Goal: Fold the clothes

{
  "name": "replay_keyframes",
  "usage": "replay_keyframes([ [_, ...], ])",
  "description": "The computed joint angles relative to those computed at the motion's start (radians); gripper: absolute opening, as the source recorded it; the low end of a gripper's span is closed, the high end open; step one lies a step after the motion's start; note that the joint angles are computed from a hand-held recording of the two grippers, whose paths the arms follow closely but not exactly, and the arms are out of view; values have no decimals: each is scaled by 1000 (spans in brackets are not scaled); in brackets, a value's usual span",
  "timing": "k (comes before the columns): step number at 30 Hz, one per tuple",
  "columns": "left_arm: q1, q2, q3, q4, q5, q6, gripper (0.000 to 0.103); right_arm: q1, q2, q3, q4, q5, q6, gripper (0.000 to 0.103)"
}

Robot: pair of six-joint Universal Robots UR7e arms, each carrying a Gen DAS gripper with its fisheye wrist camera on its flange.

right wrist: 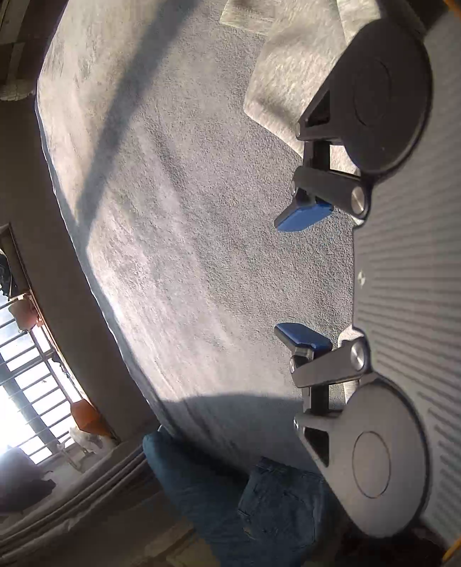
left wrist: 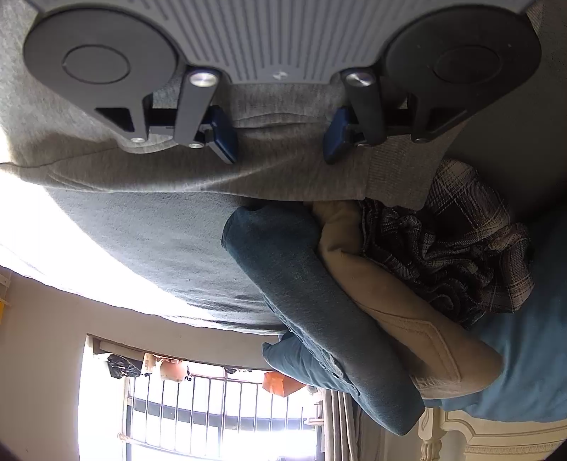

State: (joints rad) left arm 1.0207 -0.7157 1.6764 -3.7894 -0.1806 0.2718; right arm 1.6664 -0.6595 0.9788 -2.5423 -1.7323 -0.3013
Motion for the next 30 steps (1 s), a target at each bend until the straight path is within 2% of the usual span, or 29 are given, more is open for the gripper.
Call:
replay_keyframes([
  [4,-32,-32,36,-8,-1,-61,57,-23,-125,131,-63,-35,27,57],
  [7,-75,-22,27,-110,-6,38,58,-49,-203,204,-62,-42,64,57],
  [9,-100,-27,37,-65,-33,8,64,-76,-245,244,-58,-34,132,57],
  [11,-112,-46,65,72,-83,-111,64,-102,-268,265,-63,-18,213,57],
  [13,-114,-45,63,194,-124,-188,64,-127,-278,274,-69,-1,300,57],
  [15,-108,-21,40,242,-141,-202,64,-148,-274,265,-62,2,390,57],
  [17,-96,16,9,280,-128,-215,64,-165,-267,257,-67,9,465,57],
  [19,-81,30,6,365,-95,-285,63,-184,-259,250,-79,40,520,57],
  [23,-79,59,4,293,-85,-228,64,-203,-233,217,-86,87,547,57],
  [27,-81,73,1,257,-82,-194,66,-213,-182,134,-11,101,546,56],
  [28,-82,74,2,251,-82,-191,66,-217,-168,112,12,108,549,43],
  [29,-82,72,5,247,-85,-193,66,-217,-160,101,18,106,544,15],
  [30,-83,71,8,243,-88,-197,66,-214,-161,104,4,109,525,9],
])
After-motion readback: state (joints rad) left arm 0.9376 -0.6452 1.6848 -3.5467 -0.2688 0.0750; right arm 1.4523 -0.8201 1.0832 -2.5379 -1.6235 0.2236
